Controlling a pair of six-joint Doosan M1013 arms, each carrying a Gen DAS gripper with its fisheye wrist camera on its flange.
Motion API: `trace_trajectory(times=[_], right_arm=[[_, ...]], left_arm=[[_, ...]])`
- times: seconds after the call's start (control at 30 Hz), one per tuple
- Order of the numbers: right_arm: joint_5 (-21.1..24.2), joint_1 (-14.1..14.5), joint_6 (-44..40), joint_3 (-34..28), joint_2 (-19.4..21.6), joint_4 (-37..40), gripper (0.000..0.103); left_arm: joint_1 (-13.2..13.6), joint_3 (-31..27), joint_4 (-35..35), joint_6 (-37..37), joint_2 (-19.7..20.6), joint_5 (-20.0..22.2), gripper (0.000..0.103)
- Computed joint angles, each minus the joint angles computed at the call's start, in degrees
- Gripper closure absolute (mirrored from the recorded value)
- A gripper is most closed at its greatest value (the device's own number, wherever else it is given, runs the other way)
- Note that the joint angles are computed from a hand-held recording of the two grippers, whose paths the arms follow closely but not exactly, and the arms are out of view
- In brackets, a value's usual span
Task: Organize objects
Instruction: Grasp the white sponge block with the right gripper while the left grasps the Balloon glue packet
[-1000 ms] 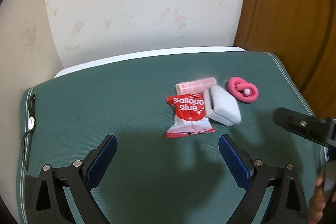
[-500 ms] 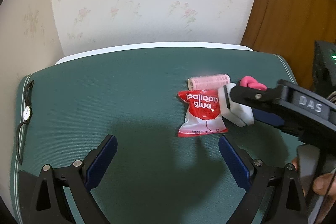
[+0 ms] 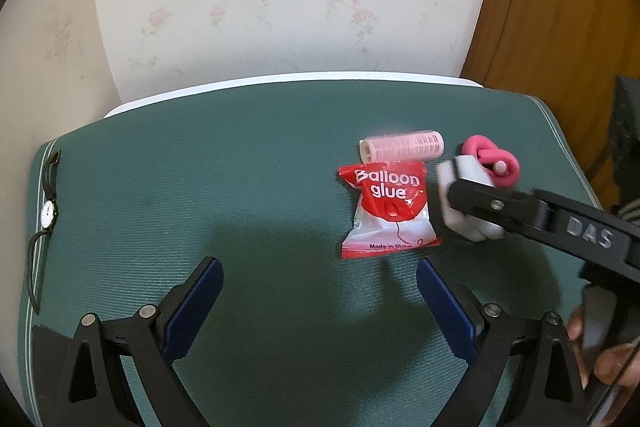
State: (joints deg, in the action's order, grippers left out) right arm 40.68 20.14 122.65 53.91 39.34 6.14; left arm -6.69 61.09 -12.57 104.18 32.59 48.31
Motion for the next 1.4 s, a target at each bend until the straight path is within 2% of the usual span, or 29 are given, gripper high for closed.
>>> trace_trajectory(times=[0.33, 0.63, 0.9, 1.03, 1.07, 1.1, 1.13, 1.2, 1.4], right_arm=[[-1.14, 0.52, 3.95, 8.78, -6.12, -9.14, 0.041], [-2.88, 1.58, 6.69, 15.27, -10.95, -16.38, 0.041], [-6.03, 1.99, 10.31, 18.23, -12.83, -20.52, 0.041], [-7.23, 1.80, 10.64, 18.92, -13.18, -19.76, 0.041], [-7.13, 1.83, 10.63, 18.82, -13.13, -19.63, 0.041], [-7.28, 1.81, 10.49, 18.90, -13.15, -19.37, 0.041], [-7.34, 1.84, 10.58, 18.96, -13.17, -19.43, 0.041], [-7.28, 1.93, 10.70, 18.97, -13.15, -19.74, 0.041], [-7.13, 1.94, 10.62, 19.31, -13.29, -19.74, 0.041]], left_arm=[[-0.52, -0.40, 1.63, -1.64, 0.10, 0.84, 0.004], [-2.20, -3.77, 5.13, -3.84, 1.76, 1.99, 0.004], [-3.88, -7.76, 6.09, -5.73, 4.53, 5.51, 0.004], [-4.47, -7.70, 8.08, -6.73, 4.89, 4.42, 0.004], [-4.55, -7.69, 8.63, -7.30, 4.98, 4.19, 0.005], [-4.55, -7.75, 8.90, -7.72, 5.15, 4.13, 0.013], [-4.52, -8.19, 8.80, -7.76, 5.50, 4.78, 0.024], [-4.37, -9.83, 7.86, -7.75, 6.72, 7.61, 0.038], [-3.84, -9.30, 5.16, -5.95, 6.58, 6.12, 0.039]])
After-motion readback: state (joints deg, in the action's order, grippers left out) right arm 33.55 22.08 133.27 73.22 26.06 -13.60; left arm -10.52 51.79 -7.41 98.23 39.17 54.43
